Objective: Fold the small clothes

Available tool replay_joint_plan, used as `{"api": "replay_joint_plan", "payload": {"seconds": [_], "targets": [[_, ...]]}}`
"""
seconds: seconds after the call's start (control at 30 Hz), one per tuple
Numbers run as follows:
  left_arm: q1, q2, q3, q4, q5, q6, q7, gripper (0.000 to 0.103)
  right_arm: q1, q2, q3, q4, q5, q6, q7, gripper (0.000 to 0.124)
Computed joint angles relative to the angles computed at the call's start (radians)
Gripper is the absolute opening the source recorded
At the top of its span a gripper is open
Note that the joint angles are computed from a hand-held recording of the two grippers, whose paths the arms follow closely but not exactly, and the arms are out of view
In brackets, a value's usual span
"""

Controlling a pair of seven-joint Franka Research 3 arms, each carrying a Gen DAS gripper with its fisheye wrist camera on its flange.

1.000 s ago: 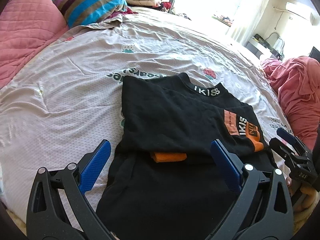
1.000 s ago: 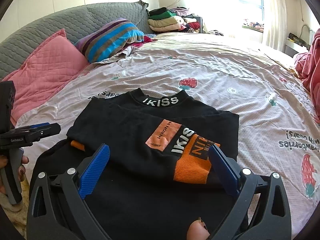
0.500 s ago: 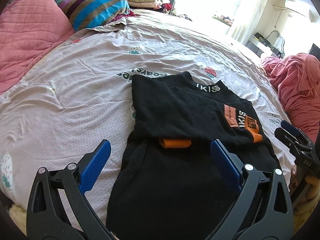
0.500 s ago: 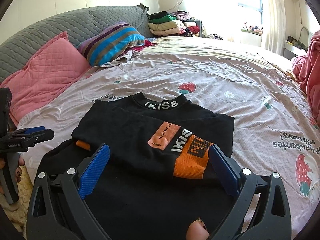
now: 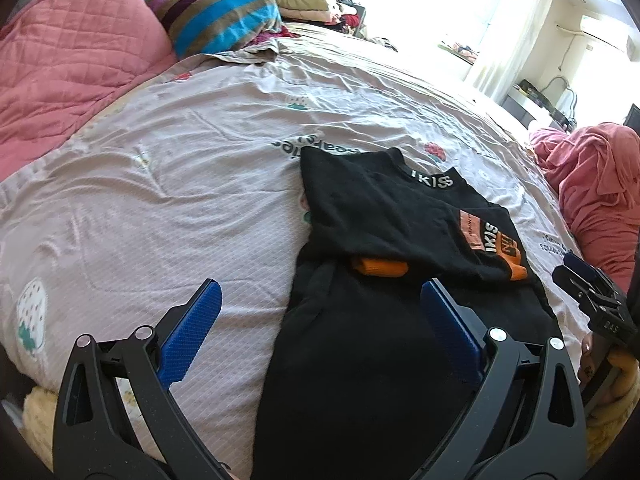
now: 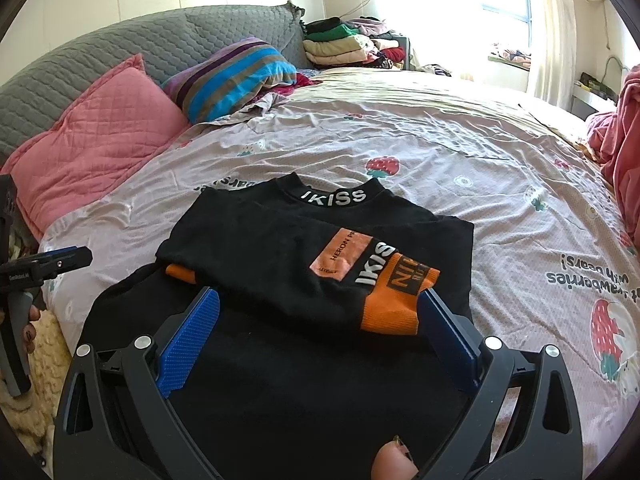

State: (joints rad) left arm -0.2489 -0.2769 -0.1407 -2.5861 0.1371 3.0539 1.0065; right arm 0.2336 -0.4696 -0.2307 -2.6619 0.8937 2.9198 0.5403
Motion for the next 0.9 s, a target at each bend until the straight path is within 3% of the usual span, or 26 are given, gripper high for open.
{"api": "replay_joint_plan", "payload": {"seconds": [0.23,0.9], "targets": [[0.008,-0.078,0.005,-0.069,0.009,0.004,-0.020,0.093,-0.022,-0.063,0.024,-0.052,-0.047,-0.002,0.030,0.098],[-0.010,-0.229,0.006,-0.221,0.026,-0.035,-0.072,0.093,-0.020,-0.184,-0.006,-0.145,-0.155,-0.024,0.104,0.098]]}}
